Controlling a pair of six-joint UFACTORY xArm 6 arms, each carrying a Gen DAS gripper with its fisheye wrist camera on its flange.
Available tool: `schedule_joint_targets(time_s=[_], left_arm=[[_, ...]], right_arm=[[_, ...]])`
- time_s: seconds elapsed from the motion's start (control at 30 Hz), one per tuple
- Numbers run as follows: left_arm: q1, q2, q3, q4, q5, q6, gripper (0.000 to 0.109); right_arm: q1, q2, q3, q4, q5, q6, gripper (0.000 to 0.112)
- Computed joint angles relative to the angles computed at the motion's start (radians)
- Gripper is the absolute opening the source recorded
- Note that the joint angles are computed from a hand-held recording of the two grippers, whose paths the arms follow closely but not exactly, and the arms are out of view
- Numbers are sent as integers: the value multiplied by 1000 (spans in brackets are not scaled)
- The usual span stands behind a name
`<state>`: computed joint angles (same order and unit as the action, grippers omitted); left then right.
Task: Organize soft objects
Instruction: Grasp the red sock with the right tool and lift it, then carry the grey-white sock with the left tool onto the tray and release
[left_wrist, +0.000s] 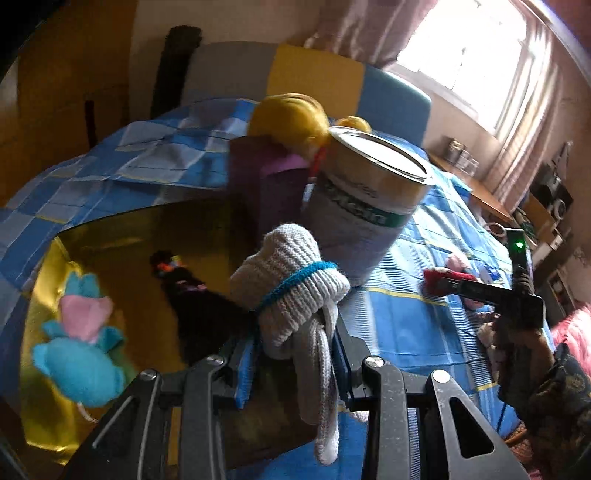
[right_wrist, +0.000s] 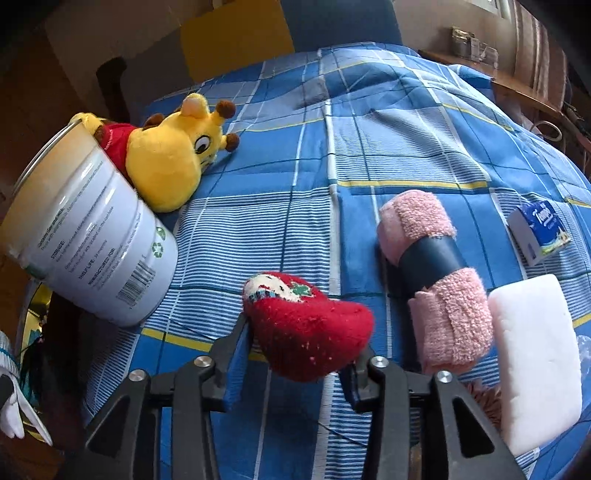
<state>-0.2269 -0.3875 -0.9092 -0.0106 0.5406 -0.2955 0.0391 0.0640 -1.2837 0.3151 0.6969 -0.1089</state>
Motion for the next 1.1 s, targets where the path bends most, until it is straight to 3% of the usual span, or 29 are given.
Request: schedule_joint_targets(time_s=[0.27, 0.47, 0.63, 0.7, 0.77, 0.93, 1.1], left_arm=[[99, -37, 35, 21, 69, -49, 36], [202, 14, 2, 138, 104, -165, 37], [257, 83, -45, 202, 105, -183, 40], [270, 102, -59, 208, 113, -192, 49], [273, 105, -62, 209, 109, -200, 71], [249, 58, -36, 325, 92, -272, 73], [219, -18, 18, 289, 80, -250, 73]], right_arm=[[33, -15, 29, -112, -52, 29, 21], [28, -16, 27, -98, -45, 27, 21], [36, -19, 33, -122, -48, 29, 21], [37, -17, 33, -129, -48, 33, 21], [37, -16, 33, -131, -47, 36, 21], [40, -12, 30, -145, -48, 47, 21], [42, -14, 34, -152, -50, 51, 21]])
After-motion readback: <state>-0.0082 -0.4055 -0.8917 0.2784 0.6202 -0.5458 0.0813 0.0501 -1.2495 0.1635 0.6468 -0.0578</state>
